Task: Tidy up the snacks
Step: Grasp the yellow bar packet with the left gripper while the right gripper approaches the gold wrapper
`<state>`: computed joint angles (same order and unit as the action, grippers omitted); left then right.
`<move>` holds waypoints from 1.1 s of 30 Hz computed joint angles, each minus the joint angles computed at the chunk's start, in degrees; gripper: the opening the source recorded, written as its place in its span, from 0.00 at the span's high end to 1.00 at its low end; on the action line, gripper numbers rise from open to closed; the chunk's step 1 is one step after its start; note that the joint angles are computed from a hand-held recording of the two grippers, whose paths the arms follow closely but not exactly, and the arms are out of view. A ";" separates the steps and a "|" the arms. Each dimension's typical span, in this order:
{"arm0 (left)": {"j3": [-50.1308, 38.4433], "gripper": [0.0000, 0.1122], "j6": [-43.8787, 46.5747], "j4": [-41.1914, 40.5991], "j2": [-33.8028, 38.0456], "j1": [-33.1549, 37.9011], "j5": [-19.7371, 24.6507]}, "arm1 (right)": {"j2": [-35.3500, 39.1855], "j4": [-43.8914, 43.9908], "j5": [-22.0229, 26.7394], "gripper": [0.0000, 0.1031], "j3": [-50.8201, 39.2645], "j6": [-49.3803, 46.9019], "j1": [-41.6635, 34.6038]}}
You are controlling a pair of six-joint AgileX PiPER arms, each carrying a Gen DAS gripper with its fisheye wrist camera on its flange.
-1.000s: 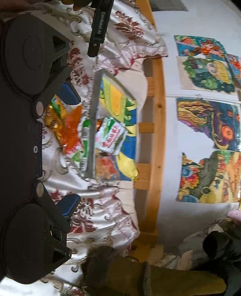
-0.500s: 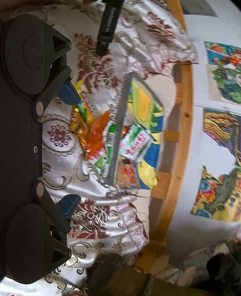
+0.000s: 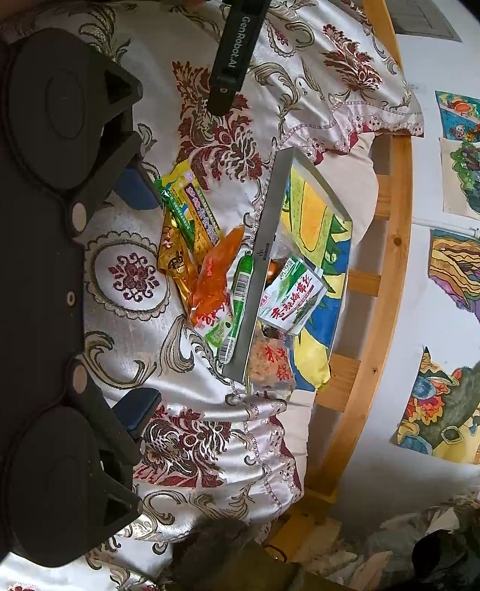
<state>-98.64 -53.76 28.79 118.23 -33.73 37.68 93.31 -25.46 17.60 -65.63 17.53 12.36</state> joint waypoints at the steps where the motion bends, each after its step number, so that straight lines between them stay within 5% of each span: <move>1: -0.53 0.09 0.28 -0.04 0.32 -0.11 0.40 | 0.12 1.33 0.18 0.01 -0.26 -1.09 -0.13; 9: -5.63 0.09 6.31 -3.00 3.49 0.32 2.24 | 2.42 23.53 2.14 0.01 -4.54 -20.83 -3.98; 21: -22.61 0.09 26.17 -18.67 13.06 3.56 6.74 | 8.52 54.95 7.74 0.01 -10.41 -55.62 -8.64; 27: -39.30 0.09 33.76 -23.88 22.42 3.27 14.09 | 13.14 57.19 8.83 0.15 -14.18 -59.49 -9.04; 33: -46.55 0.09 37.47 -28.35 27.60 3.36 16.66 | 15.12 56.79 7.38 0.27 -14.60 -60.60 -8.73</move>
<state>-145.18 -16.29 0.44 145.83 -30.37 54.34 108.43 31.33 24.98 -80.23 -43.07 3.63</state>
